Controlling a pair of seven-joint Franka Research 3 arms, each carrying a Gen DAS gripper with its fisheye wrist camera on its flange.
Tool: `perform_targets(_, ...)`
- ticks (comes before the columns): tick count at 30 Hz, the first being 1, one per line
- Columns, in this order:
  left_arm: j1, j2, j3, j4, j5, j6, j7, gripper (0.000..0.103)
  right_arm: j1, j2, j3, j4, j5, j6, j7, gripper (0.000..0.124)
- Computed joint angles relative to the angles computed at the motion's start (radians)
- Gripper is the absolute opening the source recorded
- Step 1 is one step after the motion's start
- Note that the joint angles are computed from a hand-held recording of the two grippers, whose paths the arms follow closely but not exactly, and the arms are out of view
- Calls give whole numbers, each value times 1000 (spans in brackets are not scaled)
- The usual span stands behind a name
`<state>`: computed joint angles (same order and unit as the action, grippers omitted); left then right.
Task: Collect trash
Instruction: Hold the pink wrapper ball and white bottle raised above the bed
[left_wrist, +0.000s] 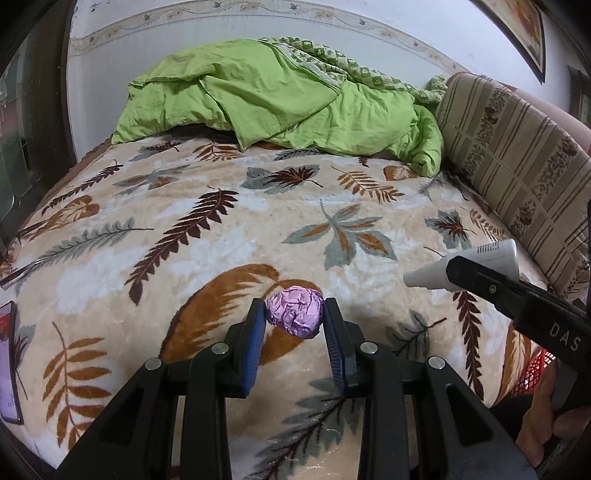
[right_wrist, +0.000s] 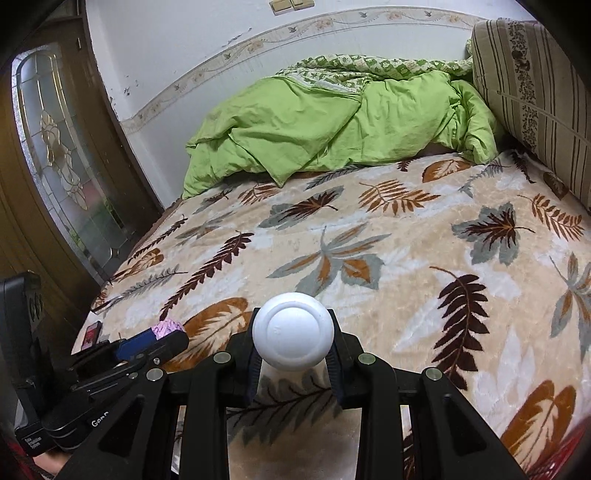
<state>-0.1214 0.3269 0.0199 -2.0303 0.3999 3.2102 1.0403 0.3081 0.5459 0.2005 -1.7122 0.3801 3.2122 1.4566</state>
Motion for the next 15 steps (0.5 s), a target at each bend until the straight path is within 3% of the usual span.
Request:
perform_targets(11, -116, 29, 141, 28, 45, 8, -72, 30, 28, 16, -33, 26, -13, -28, 15, 32)
perform_targets(15, -119, 32, 145, 31, 57, 7, -85, 30, 27, 21, -30, 34, -14, -35, 14, 32)
